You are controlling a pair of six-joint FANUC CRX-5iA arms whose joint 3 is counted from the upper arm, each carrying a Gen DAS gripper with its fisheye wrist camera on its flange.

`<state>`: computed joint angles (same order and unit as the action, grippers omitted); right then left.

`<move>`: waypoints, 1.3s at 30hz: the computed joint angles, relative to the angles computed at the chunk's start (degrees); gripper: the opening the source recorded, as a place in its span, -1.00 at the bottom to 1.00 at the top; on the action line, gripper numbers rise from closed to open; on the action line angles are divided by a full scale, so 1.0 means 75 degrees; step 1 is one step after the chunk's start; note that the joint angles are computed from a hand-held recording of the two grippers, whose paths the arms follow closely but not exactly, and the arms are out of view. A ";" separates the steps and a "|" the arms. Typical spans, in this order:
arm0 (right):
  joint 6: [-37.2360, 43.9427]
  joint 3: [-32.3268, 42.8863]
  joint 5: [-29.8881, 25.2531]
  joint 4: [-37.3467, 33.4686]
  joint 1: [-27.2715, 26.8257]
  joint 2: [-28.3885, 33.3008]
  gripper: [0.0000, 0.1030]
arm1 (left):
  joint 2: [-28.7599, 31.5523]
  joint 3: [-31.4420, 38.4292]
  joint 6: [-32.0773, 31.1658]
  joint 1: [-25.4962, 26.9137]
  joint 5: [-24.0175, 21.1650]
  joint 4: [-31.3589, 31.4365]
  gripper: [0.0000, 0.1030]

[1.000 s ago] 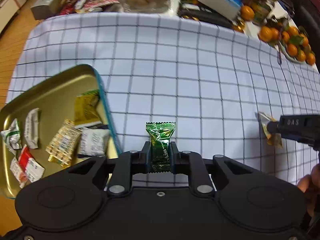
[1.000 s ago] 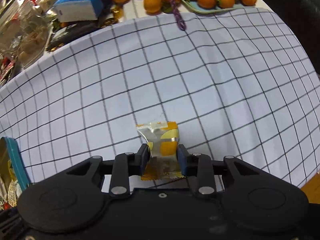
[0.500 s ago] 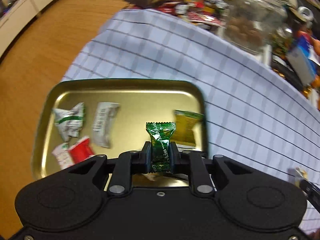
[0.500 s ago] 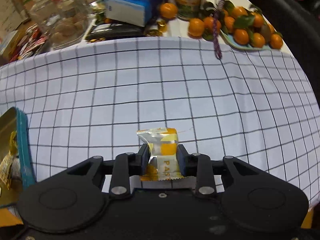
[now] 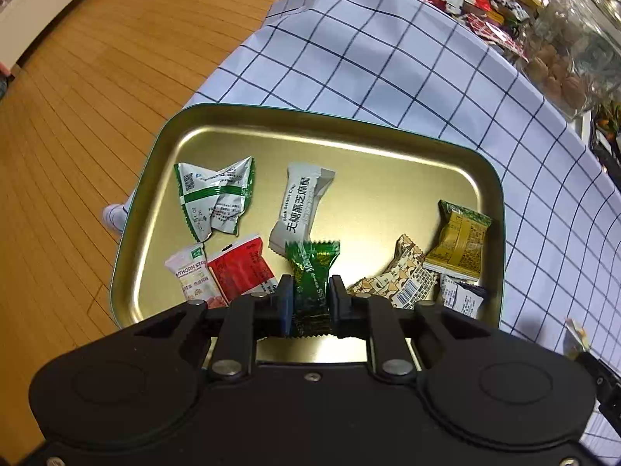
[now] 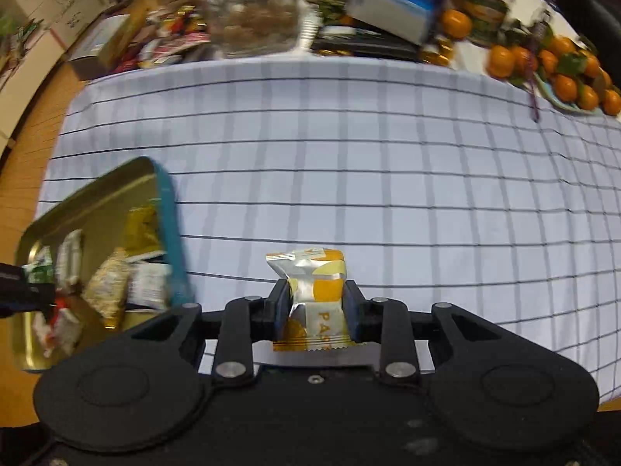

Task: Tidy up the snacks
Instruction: 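Hold green candy over the tray while right tool carries yellow-orange packet there, then open left tool over the tray while right tool releases yellow-orange packet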

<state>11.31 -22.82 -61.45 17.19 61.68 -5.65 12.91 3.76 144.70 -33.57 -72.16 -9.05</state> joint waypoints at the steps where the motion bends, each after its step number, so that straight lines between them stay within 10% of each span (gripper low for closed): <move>1: 0.0097 0.0220 0.0020 0.0022 0.0033 0.0130 -0.39 | -0.0057 -0.0045 0.0071 0.0019 0.0010 -0.0013 -0.51; 16: 0.1818 0.3324 -0.0044 0.0365 0.0220 0.2193 -0.38 | -0.0686 -0.0429 0.0924 0.0136 -0.0036 -0.0577 -0.41; 25: 0.1653 0.2864 0.0573 0.2132 0.0611 0.2392 -0.02 | -0.0969 -0.0807 0.1275 0.0312 0.0069 -0.0555 -0.41; 39: 0.0985 0.1944 0.0136 0.1323 0.0849 0.1659 0.04 | -0.1229 -0.0900 0.1408 -0.0582 0.0383 -0.1625 -0.41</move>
